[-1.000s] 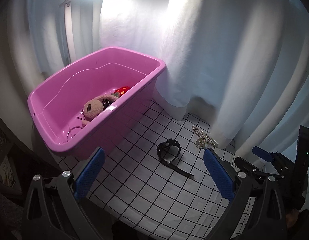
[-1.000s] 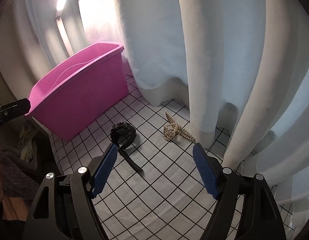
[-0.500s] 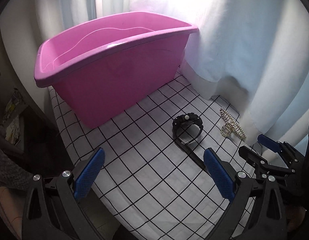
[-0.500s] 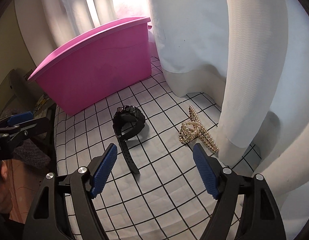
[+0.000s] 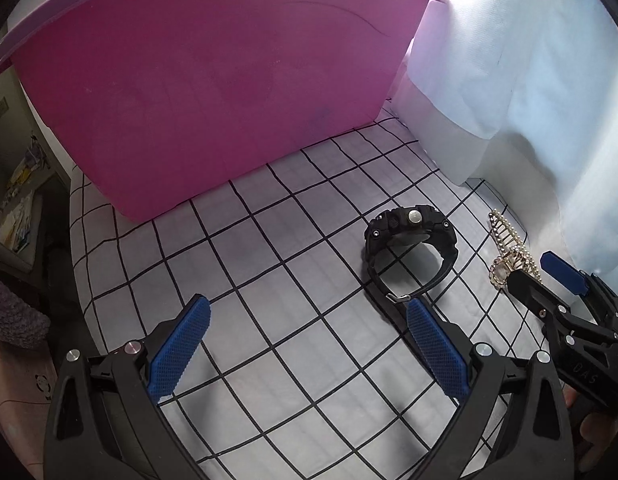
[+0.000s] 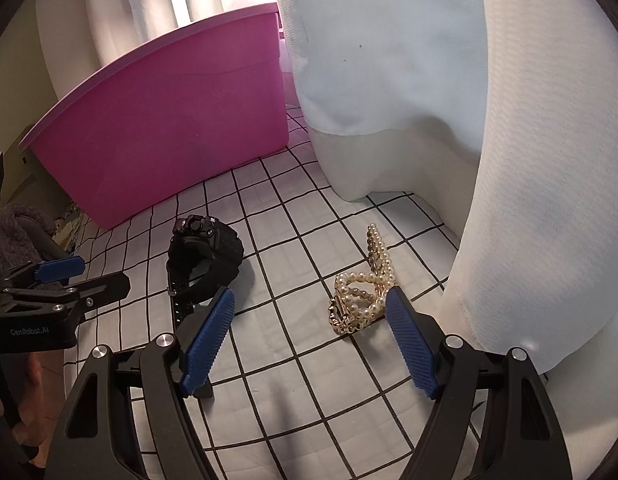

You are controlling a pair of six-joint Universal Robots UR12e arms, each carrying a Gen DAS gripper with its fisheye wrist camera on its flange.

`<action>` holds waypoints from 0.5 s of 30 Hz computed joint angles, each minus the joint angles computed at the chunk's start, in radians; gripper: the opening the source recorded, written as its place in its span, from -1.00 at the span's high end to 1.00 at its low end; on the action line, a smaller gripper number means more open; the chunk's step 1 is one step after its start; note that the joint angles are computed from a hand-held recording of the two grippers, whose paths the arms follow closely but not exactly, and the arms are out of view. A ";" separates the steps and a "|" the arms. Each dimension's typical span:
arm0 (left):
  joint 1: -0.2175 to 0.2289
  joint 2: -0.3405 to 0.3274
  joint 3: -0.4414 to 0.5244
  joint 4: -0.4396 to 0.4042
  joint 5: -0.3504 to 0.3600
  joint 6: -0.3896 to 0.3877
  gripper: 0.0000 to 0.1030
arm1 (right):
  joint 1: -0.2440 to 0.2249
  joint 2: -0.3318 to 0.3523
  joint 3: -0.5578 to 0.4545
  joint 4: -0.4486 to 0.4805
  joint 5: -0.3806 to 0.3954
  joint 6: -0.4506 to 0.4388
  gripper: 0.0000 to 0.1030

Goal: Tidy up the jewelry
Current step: 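Move both tools back toward the black watch and the pearl claw clip, then grasp the black watch with the left tool while the right tool grasps the pearl clip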

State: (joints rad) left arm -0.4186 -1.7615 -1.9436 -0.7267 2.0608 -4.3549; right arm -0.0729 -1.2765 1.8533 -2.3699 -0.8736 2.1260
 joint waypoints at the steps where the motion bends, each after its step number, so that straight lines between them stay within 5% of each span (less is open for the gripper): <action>1: 0.002 -0.004 0.002 -0.001 0.000 -0.002 -0.88 | 0.002 0.006 -0.005 -0.010 -0.005 0.008 -0.44; 15: 0.030 -0.061 0.033 0.025 -0.027 0.004 -0.88 | 0.023 0.087 -0.091 0.049 -0.083 0.023 -0.44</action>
State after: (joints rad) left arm -0.3887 -1.8222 -1.9103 -0.7018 2.0340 -4.3507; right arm -0.0498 -1.1899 1.7618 -2.3204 -0.9571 2.1488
